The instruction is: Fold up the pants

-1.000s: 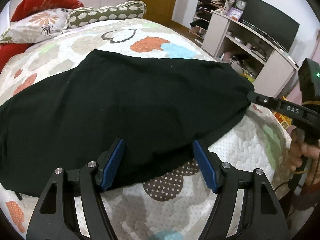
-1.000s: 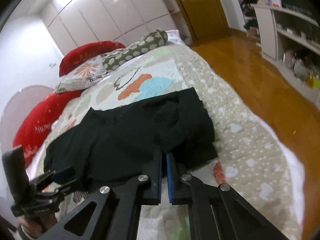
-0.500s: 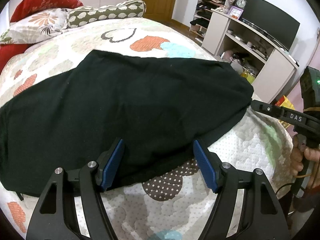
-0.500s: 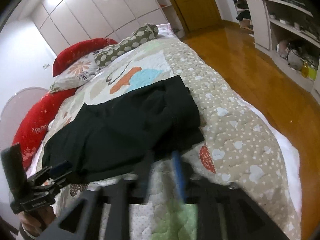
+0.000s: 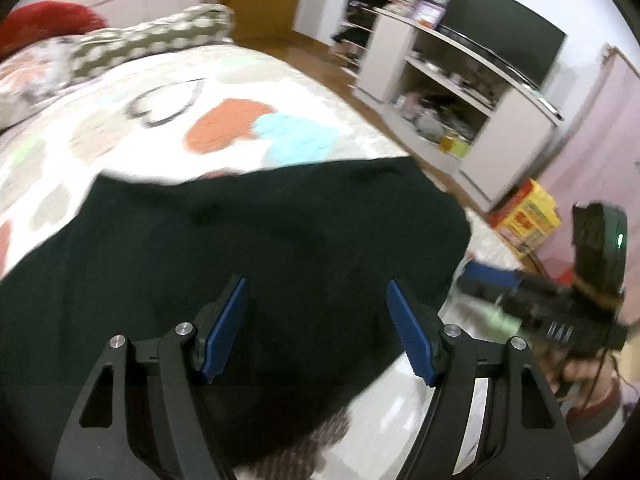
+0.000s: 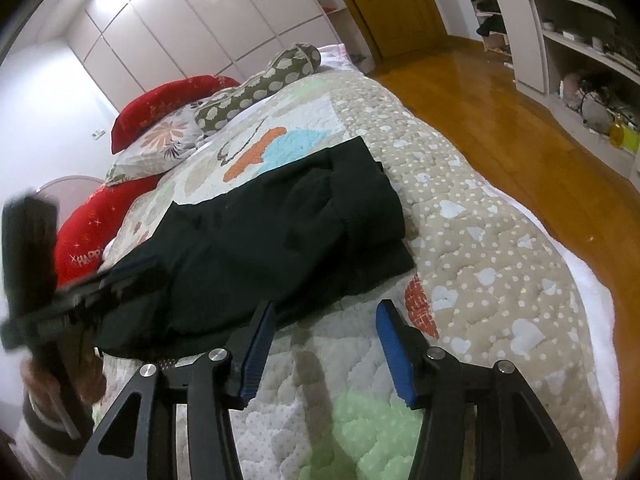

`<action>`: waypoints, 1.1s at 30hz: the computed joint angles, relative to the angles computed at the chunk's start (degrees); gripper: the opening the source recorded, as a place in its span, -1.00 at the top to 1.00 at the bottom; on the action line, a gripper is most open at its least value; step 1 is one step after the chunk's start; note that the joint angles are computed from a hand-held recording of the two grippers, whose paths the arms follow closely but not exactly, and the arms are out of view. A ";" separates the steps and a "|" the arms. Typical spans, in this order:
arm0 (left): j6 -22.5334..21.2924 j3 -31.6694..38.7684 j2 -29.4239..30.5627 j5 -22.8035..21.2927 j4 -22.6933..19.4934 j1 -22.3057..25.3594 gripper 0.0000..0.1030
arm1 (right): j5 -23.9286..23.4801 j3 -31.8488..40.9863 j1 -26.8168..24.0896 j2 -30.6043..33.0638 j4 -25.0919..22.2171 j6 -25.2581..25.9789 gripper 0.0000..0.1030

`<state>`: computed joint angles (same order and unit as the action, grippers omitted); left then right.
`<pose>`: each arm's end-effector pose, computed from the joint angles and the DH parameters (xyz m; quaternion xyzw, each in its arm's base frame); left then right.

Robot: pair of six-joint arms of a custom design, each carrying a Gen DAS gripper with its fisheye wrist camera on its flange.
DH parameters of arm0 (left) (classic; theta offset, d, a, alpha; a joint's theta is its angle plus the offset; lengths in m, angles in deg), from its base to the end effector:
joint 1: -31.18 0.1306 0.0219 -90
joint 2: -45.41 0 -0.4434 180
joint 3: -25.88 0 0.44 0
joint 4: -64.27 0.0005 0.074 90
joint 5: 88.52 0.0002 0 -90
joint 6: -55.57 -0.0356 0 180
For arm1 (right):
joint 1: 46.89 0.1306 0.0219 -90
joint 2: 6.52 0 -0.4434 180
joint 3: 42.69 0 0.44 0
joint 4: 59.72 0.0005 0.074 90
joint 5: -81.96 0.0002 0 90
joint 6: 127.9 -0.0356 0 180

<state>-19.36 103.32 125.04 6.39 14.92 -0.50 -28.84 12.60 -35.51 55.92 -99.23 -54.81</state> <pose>0.3808 -0.2392 0.4641 0.1502 0.9314 -0.1677 0.2860 0.3180 0.0764 0.3908 -0.0225 0.9162 0.2514 0.3112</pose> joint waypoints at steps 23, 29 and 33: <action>-18.98 26.07 26.31 9.56 -10.50 -2.96 -0.12 | -7.38 -0.83 -2.41 5.85 13.17 -7.79 0.65; -12.78 24.00 21.29 18.33 -8.31 1.10 0.08 | -4.32 3.53 2.20 3.58 12.76 -4.10 0.72; -9.55 19.36 13.75 19.10 -4.31 5.54 0.07 | -1.72 7.73 9.06 3.89 12.24 0.26 0.72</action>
